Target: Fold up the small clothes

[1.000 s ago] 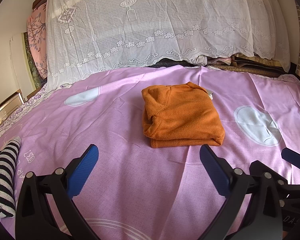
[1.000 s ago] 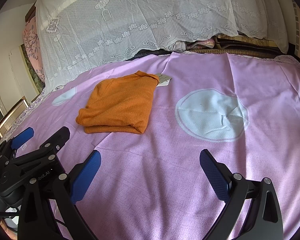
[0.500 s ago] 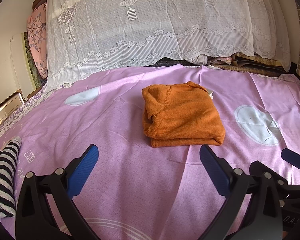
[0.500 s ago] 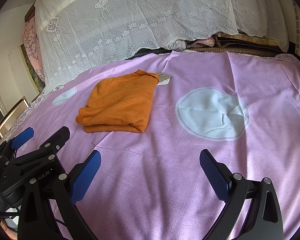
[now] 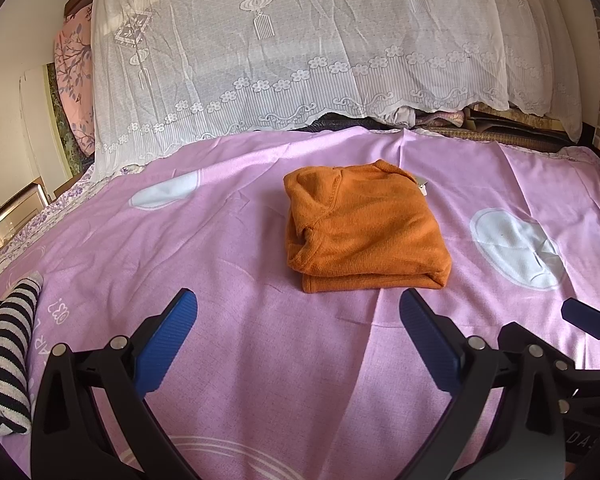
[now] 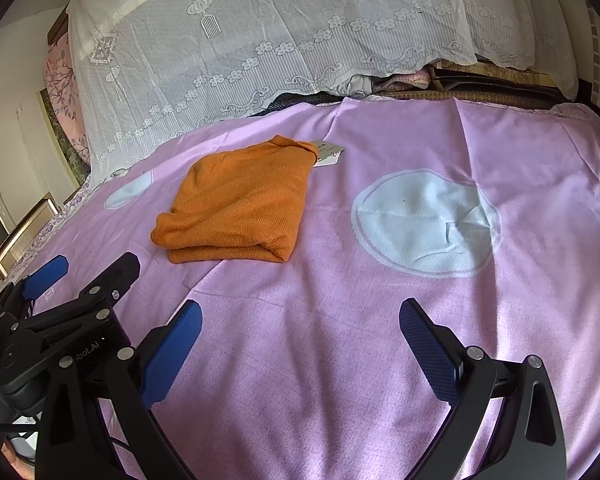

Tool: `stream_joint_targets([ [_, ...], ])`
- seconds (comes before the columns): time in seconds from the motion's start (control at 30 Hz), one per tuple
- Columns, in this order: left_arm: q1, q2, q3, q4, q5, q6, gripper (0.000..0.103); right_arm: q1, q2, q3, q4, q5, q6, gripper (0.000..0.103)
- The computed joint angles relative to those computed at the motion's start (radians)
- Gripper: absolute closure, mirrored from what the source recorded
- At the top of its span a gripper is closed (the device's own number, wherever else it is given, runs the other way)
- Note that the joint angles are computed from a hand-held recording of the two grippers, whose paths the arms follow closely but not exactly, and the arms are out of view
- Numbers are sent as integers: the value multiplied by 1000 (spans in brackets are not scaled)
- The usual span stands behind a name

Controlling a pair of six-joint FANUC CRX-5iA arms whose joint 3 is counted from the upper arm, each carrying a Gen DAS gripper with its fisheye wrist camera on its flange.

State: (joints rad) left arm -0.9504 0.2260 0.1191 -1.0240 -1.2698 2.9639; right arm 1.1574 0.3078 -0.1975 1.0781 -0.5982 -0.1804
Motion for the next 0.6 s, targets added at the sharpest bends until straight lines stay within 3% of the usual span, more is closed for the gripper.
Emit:
stream_joint_targets([
  [0.6,2,-2,-11,1,4,-12,4,-15,-6,-11,5,27,-19,3],
])
